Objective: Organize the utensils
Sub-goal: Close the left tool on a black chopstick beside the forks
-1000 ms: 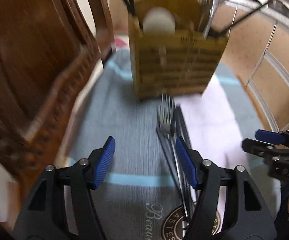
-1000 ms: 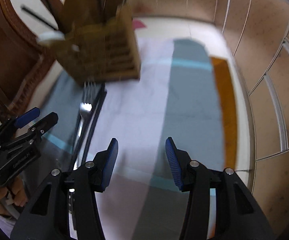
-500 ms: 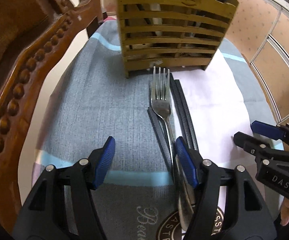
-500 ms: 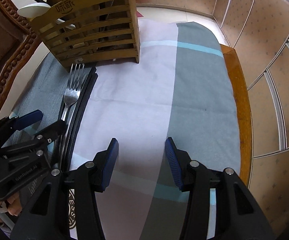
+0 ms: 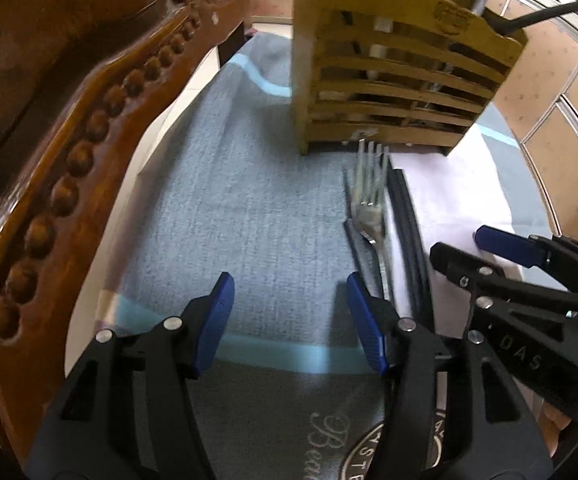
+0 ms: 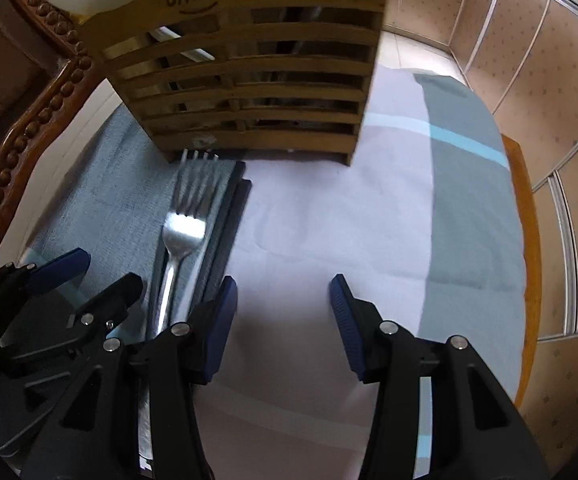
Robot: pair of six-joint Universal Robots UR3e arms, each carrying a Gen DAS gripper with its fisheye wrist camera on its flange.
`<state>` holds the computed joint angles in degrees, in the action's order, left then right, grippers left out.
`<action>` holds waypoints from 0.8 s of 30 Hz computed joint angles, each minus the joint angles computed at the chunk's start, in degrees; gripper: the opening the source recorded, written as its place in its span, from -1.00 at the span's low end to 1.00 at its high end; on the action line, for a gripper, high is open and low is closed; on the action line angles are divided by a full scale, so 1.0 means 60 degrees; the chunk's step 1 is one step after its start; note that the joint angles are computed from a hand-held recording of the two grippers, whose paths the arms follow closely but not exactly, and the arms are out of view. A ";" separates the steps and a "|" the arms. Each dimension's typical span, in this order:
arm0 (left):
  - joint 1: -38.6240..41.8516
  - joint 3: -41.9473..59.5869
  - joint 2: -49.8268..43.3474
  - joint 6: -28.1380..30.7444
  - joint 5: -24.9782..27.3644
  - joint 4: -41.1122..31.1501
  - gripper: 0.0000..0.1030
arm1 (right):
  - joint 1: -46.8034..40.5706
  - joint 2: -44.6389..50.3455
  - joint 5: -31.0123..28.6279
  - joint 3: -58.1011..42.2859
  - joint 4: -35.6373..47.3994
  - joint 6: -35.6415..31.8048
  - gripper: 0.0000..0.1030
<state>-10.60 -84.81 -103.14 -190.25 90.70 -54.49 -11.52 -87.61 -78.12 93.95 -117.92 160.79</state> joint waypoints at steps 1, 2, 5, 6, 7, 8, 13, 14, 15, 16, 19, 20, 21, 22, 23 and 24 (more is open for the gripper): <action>0.0049 -0.0123 0.0107 -0.0002 0.0049 -0.0031 0.13 | 0.0079 0.0089 0.0003 -0.0112 0.0028 0.0054 -0.05; 0.0080 -0.0199 0.0146 -0.0004 0.0089 -0.0030 0.13 | 0.0127 0.0166 -0.0021 -0.0200 0.0034 0.0072 -0.05; 0.0089 -0.0315 0.0258 0.0133 0.0123 -0.0087 0.13 | 0.0385 0.0380 -0.0257 -0.0353 -0.0142 0.0145 -0.05; 0.0068 -0.0333 0.0269 0.0180 0.0172 -0.0089 0.13 | 0.0487 0.0420 -0.0392 -0.0325 -0.0310 0.0165 -0.05; 0.0036 -0.0364 0.0285 0.0188 0.0212 -0.0077 0.13 | 0.0582 0.0457 -0.0512 -0.0295 -0.0457 0.0168 -0.05; 0.0029 -0.0371 0.0291 0.0197 0.0228 -0.0080 0.13 | 0.0665 0.0492 -0.0592 -0.0333 -0.0502 0.0195 -0.05; 0.0011 -0.0391 0.0304 0.0180 0.0230 -0.0074 0.19 | 0.0618 0.0294 -0.0787 -0.0210 -0.0475 0.0028 -0.05; 0.0014 -0.0400 0.0314 0.0190 0.0226 -0.0071 0.21 | 0.0680 0.0251 -0.0926 -0.0171 -0.0522 0.0035 -0.05; 0.0019 -0.0398 0.0312 0.0208 0.0221 -0.0072 0.22 | 0.0738 0.0204 -0.1077 -0.0111 -0.0598 0.0067 -0.04; -0.0016 -0.0332 0.0224 0.0188 0.0250 -0.0054 0.23 | 0.0753 0.0145 -0.1122 -0.0036 -0.0646 0.0077 -0.04; -0.0082 -0.0279 0.0153 0.0182 0.0341 -0.0036 0.23 | 0.0660 -0.0016 -0.1183 0.0150 -0.0764 -0.0062 -0.04; -0.0063 -0.0251 0.0121 0.0196 0.0334 -0.0031 0.23 | 0.0668 -0.0037 -0.1213 0.0168 -0.0783 -0.0076 -0.04; -0.0077 -0.0240 0.0108 0.0179 0.0340 -0.0026 0.23 | 0.0655 -0.0071 -0.1229 0.0210 -0.0804 -0.0096 -0.03; -0.0077 -0.0240 0.0108 0.0179 0.0340 -0.0026 0.23 | 0.0654 -0.0110 -0.1227 0.0234 -0.0797 -0.0094 -0.03; -0.0086 -0.0234 0.0104 0.0183 0.0357 -0.0029 0.23 | 0.0781 0.0048 -0.1279 0.0150 -0.0881 0.0024 -0.03; -0.0108 -0.0153 0.0041 0.0182 0.0377 -0.0049 0.23 | 0.0769 0.0041 -0.1263 0.0163 -0.0886 0.0021 -0.02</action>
<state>-11.24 -85.73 -102.90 -189.16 92.97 -54.79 -6.91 -87.37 -85.69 94.92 -123.23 160.92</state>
